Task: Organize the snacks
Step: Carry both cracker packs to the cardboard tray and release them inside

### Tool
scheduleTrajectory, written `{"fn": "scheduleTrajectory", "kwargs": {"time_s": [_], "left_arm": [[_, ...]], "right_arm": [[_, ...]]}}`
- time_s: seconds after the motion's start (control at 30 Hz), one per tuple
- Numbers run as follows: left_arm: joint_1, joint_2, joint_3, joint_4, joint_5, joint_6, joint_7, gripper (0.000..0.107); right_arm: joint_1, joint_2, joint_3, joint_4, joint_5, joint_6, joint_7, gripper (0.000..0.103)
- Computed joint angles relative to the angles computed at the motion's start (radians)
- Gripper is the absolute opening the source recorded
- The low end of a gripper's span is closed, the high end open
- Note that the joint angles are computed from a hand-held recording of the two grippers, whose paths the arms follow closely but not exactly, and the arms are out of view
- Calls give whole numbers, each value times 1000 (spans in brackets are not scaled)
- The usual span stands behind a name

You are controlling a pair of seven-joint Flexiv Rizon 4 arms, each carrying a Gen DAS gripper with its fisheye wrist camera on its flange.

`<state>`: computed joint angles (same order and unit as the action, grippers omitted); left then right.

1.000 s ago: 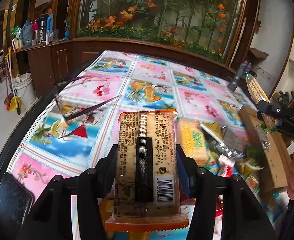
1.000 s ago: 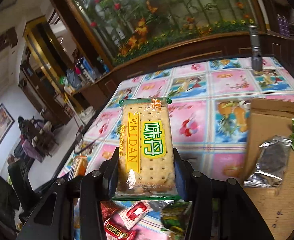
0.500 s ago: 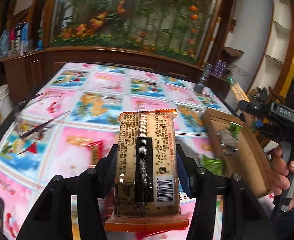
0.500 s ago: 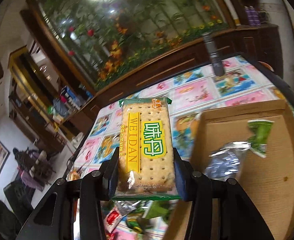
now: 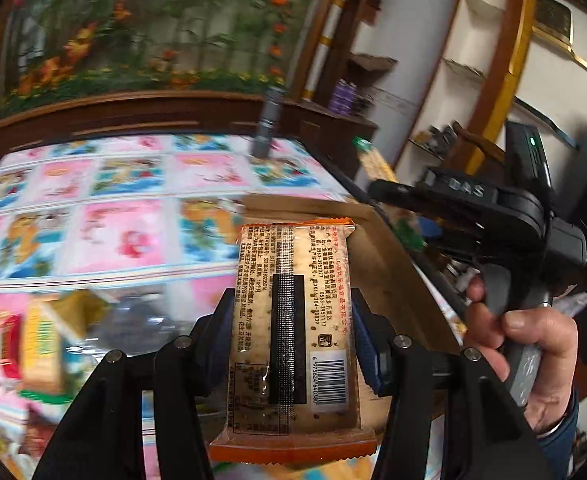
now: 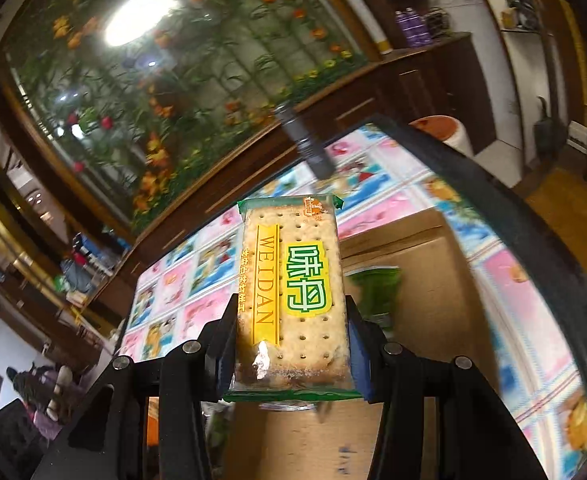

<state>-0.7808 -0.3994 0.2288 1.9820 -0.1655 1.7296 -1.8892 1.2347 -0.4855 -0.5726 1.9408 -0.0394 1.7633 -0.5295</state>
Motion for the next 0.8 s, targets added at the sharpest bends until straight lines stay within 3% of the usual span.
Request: {"fn": "scheduleTrajectory", "kwargs": {"time_s": [0.1,0.2,0.43,0.7,0.8], "left_arm": [[123,-30,-168,-34,-2,-33,32,52],[155,-54,-219,-49,10,-68,49,52],[167,-71,-223,-58,36,-105,31,52],[54,-82,-83,-94,122,-135,-46,52],[40,-86,-63,-107,155,-145,-67,52]], "right_arm": [[16,11,-29,13,-7,-34,14,50],[24,21,-53,26,-49,-93,49,50],[-143,17,131,-31,-122,-261,80,50],[-247,3,254,-72,-205,-360,113,50],[-269,5,277,-73,-246,-370,133,50]]}}
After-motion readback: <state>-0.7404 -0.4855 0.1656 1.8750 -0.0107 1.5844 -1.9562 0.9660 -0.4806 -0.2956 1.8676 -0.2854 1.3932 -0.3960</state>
